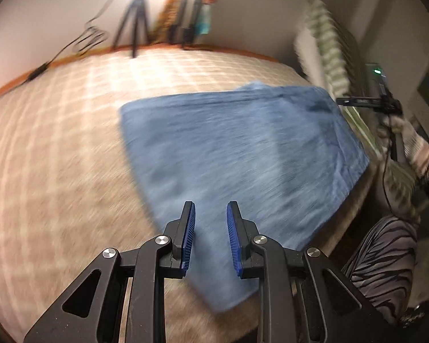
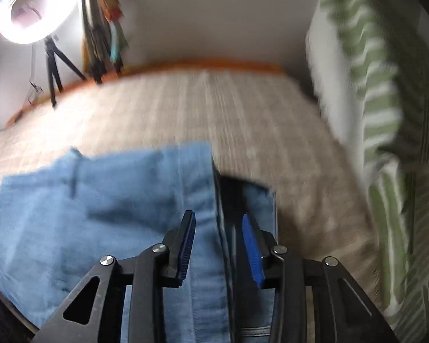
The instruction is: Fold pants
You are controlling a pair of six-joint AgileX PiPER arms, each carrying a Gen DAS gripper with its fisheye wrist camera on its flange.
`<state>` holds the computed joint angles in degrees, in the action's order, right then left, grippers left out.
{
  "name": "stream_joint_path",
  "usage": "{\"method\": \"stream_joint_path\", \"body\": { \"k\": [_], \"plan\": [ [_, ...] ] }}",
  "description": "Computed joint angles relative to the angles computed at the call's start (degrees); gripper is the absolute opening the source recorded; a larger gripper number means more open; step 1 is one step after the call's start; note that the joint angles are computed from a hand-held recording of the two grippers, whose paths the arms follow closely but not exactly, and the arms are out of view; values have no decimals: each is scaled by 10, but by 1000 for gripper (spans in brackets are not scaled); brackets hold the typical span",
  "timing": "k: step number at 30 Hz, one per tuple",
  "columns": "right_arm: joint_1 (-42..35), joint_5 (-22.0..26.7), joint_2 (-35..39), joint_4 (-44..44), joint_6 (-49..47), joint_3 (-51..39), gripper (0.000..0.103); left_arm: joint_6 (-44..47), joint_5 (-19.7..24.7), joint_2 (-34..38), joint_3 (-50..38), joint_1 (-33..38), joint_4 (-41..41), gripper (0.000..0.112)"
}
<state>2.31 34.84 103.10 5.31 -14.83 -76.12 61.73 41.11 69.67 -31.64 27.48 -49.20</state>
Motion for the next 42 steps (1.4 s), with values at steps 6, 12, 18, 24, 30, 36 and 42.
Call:
{"method": "stream_joint_path", "body": {
  "k": [6,12,18,24,30,36,42],
  "plan": [
    [36,4,18,75,-73,-35,37,17,5,-35,40,38,-2,21],
    [69,48,100,79,-38,-106,42,-2,-64,-51,91,10,37,24],
    [87,58,123,55,22,-130,50,43,17,-67,93,102,0,28],
    [151,73,64,109,-4,-102,62,97,131,15,74,213,-73,44],
    [256,97,52,146,-1,-102,63,134,174,85,82,249,-138,41],
    [359,152,135,137,60,-208,63,177,170,85,108,240,-201,19],
    [427,228,244,101,121,-356,62,187,162,17,124,206,-227,16]
  ]
}}
